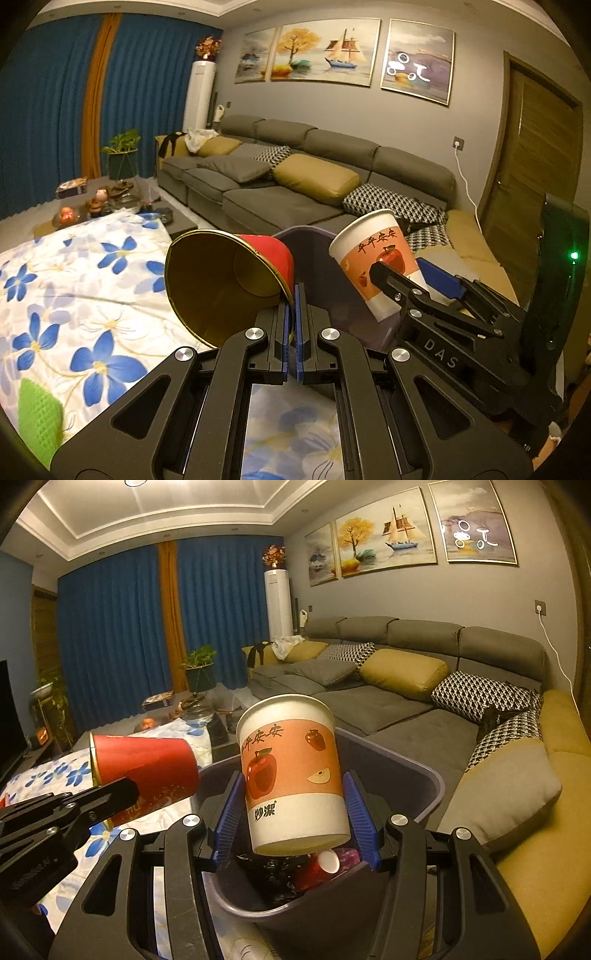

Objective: Collect trash
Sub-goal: 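Carry the orange-printed cup and red cup in both tools over the grey bin, then open both tools to drop the two cups into the bin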

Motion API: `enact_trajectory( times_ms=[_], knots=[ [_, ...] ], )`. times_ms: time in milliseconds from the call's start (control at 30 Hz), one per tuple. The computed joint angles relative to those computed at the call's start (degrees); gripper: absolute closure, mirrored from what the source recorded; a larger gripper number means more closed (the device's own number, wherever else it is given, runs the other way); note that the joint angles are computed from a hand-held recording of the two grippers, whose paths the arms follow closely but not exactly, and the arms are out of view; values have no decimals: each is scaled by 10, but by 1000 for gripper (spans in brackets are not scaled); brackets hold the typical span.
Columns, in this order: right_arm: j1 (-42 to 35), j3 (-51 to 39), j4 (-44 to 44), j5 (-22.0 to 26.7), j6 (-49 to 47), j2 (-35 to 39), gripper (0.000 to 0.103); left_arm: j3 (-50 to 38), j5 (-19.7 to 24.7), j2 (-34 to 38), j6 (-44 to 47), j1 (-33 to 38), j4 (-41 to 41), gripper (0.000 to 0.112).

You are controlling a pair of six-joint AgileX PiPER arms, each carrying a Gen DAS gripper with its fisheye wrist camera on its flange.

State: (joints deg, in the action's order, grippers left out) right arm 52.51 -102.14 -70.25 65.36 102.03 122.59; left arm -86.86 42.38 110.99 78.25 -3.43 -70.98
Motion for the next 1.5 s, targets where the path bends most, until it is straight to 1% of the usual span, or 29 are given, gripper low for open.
enact_trajectory(
  times_ms=[167, 333, 533, 733, 933, 1333, 1367, 1400, 1467, 1500],
  knots=[
    [-13, 13, 5, -10, 9, -6, 49, -41, 1, 33, -30, -19, 23, 111],
    [-23, 33, 8, -18, 21, -14, 49, -66, 5, 56, -40, -29, 37, 111],
    [-31, 18, 22, -22, 13, -4, 49, -95, 8, 81, -57, -43, 58, 111],
    [-44, 17, 31, -35, 10, 0, 49, -126, 19, 106, -81, -50, 78, 111],
    [-48, 6, 40, -37, 4, 8, 49, -150, 36, 125, -101, -54, 91, 111],
    [-61, -4, 53, -48, -4, 15, 48, -137, 35, 125, -87, -57, 89, 109],
    [-63, -4, 54, -52, -2, 15, 48, -140, 38, 127, -91, -57, 93, 108],
    [-63, 1, 52, -56, 5, 14, 48, -141, 40, 127, -88, -56, 93, 101],
    [-66, 6, 52, -61, 12, 11, 47, -126, 23, 121, -72, -57, 89, 87],
    [-67, 15, 49, -65, 20, 6, 44, -120, 13, 118, -76, -56, 93, 65]
  ],
)
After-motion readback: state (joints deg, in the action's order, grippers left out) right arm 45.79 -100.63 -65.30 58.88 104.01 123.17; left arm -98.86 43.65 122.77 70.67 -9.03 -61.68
